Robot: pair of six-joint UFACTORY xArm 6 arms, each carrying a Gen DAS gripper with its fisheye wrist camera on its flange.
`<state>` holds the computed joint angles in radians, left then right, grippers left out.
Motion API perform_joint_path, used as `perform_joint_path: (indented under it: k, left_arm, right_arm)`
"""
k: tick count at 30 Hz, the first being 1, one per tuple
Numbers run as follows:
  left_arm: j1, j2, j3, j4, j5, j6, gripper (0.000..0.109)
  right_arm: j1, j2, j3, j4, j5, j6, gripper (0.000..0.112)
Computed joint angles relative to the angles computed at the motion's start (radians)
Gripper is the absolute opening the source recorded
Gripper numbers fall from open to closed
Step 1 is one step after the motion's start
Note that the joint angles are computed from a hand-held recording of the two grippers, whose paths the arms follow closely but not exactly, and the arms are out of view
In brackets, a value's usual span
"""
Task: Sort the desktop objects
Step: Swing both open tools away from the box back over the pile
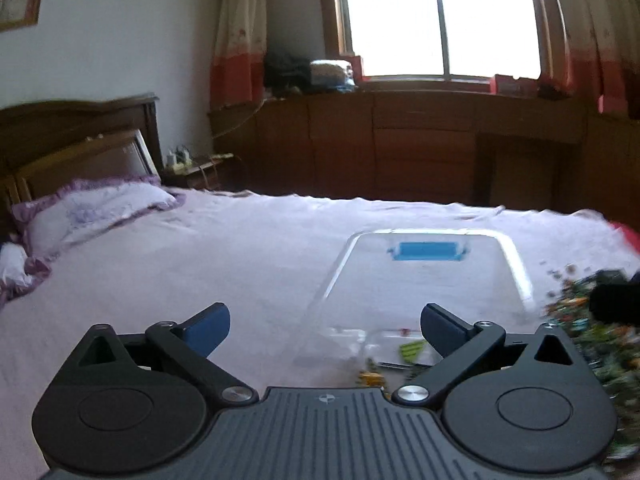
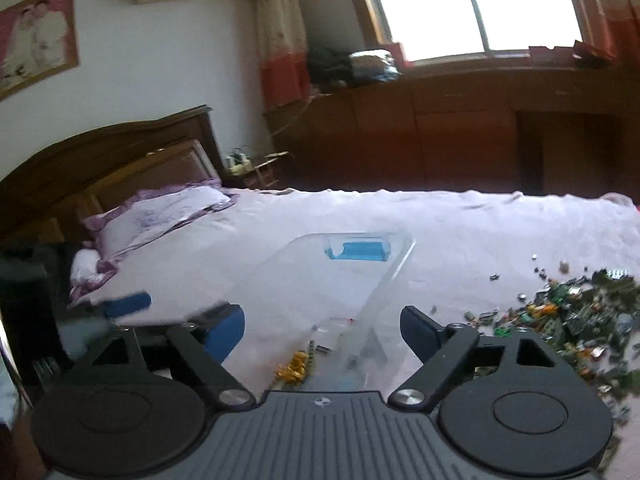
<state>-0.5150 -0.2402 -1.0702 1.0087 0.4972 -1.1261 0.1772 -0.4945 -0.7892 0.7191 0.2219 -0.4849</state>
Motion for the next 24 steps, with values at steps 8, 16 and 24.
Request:
perform_joint_path:
  k: [8, 16, 24]
  left_arm:
    - [-0.233, 0.031, -0.097, -0.473, 0.07, 0.273, 0.103]
    - [-0.389, 0.243, -0.265, -0.365, 0.363, -0.122, 0.103]
    - [-0.301, 0.221, -0.123, -0.371, 0.291, -0.379, 0.103]
  right_arm:
    - [-0.362, -0.279, 0.141, 0.073, 0.37, -0.367, 0.087]
    - [-0.649, -0.186, 0.037, 0.17, 0.529, -0.554, 0.083]
    - [-0.343, 0.4, -0.572, -0.043, 0.595, -0.525, 0.057]
